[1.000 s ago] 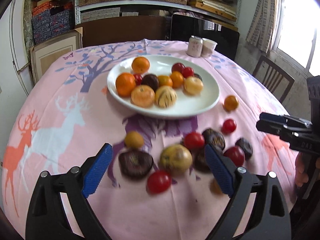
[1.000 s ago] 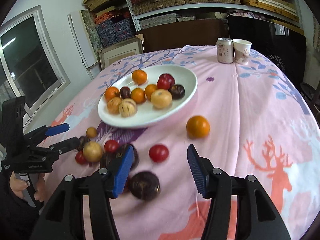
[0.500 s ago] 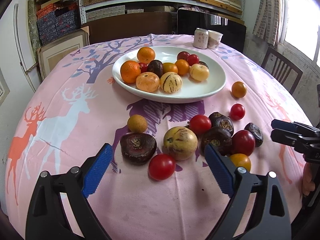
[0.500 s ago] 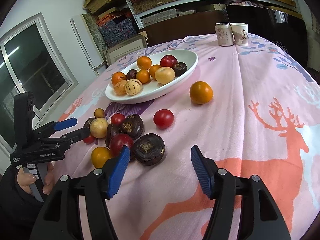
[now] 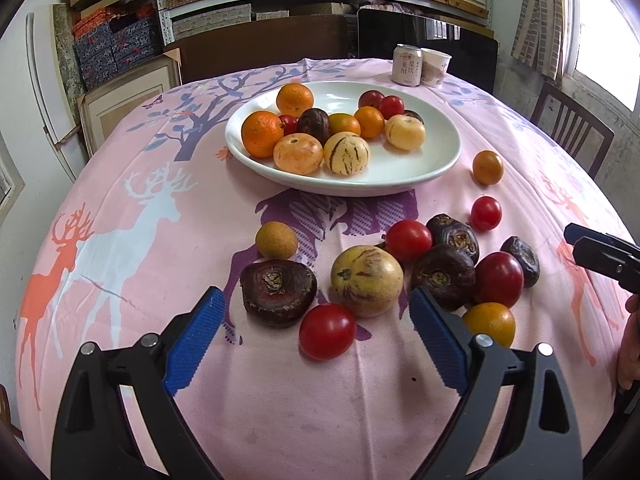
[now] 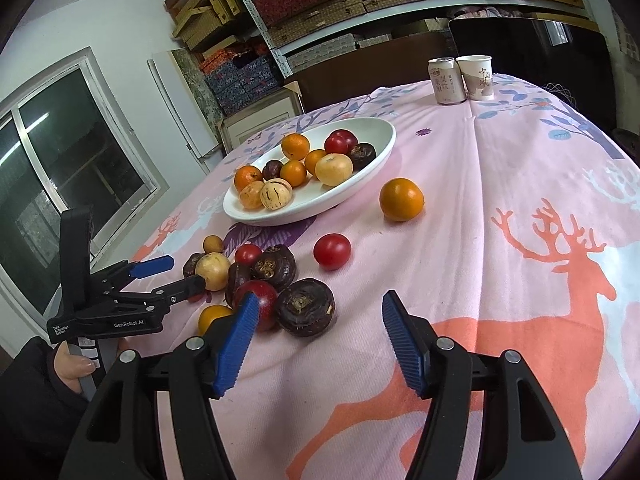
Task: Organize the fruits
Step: 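Move the left gripper to a red tomato and grasp it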
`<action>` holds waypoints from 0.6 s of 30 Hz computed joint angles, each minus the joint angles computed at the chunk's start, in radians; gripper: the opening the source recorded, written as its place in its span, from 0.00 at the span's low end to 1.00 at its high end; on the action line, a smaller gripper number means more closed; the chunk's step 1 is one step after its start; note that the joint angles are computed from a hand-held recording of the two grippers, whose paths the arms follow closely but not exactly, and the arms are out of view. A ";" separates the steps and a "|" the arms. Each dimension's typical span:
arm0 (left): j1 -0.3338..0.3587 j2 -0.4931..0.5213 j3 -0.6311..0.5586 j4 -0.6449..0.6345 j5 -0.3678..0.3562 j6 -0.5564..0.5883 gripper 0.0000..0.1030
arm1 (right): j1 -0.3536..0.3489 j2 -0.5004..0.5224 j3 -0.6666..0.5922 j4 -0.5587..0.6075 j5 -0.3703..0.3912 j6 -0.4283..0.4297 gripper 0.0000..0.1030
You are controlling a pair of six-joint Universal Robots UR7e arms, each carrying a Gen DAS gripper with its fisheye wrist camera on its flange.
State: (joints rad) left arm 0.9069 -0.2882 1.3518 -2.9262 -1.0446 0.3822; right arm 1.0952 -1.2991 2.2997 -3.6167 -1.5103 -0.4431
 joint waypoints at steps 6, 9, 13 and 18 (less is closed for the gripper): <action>0.001 -0.010 0.019 -0.036 -0.008 -0.001 0.88 | 0.013 0.026 0.022 -0.112 -0.022 0.000 0.64; 0.004 -0.023 0.037 -0.052 -0.036 0.006 0.88 | 0.030 0.031 0.006 -0.074 -0.056 -0.021 0.64; 0.003 -0.025 0.033 -0.016 -0.054 0.022 0.88 | 0.005 0.008 -0.002 -0.024 -0.021 0.023 0.64; -0.006 -0.021 0.044 -0.030 -0.053 0.064 0.88 | -0.026 -0.012 0.004 -0.006 0.032 0.066 0.64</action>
